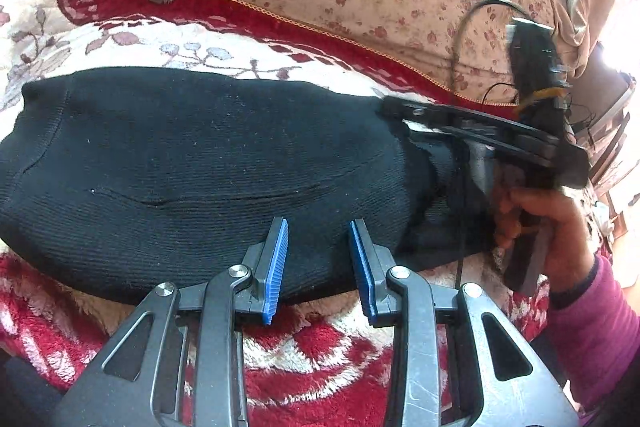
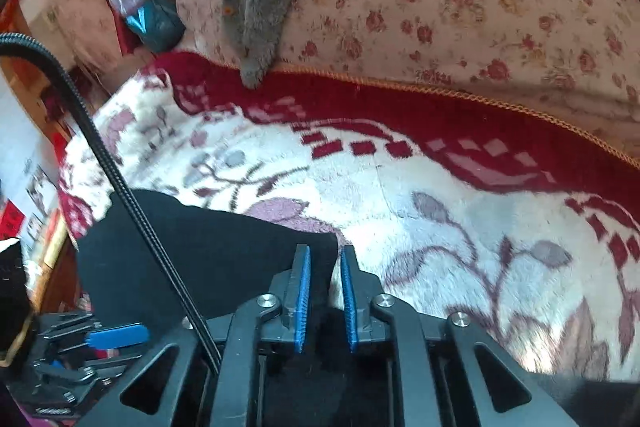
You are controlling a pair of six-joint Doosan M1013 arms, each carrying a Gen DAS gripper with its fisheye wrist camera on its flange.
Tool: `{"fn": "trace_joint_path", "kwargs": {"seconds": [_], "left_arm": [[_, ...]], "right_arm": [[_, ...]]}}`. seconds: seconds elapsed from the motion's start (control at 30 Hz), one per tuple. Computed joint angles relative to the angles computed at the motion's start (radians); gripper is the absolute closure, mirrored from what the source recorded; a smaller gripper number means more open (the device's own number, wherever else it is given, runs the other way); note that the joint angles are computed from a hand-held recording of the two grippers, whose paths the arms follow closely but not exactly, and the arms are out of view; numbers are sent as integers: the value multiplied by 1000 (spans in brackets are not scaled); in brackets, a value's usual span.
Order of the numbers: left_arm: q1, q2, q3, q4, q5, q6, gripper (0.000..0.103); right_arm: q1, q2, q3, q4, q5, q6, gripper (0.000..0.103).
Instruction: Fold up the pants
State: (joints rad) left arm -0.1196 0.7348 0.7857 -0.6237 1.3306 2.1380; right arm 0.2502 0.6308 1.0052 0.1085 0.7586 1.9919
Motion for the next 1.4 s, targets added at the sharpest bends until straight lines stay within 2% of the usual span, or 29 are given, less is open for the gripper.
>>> {"fn": "trace_joint_path", "kwargs": {"seconds": [0.07,0.17,0.33,0.37,0.47,0.63,0.8,0.9,1.07,1.4], "left_arm": [[-5,-8,6,21,-12,7,72],[-13,-30,31,36,-50,24,72],[-27,-55,58,15,-68,54,72],[-35,-62,67,15,-76,67,72],[-51,-67,70,12,-61,73,72],[-79,-71,69,-42,-10,105,72],[-127,-81,73,-17,-14,115,65],[-149,-82,73,-4,-16,109,65],[-182,-73,52,0,1,117,65],[-236,-68,38,8,3,158,65]], "right_arm": [[0,-45,57,-20,-40,27,67],[-2,-125,167,-13,-115,49,65],[2,-240,327,-125,-193,178,62],[5,-259,350,-161,-191,212,59],[15,-307,409,-296,-169,350,58],[12,-398,530,-391,-182,552,58],[14,-461,602,-488,-129,673,58],[9,-487,636,-511,-122,738,55],[8,-512,660,-526,-62,789,54],[-5,-580,742,-490,-45,884,53]]}}
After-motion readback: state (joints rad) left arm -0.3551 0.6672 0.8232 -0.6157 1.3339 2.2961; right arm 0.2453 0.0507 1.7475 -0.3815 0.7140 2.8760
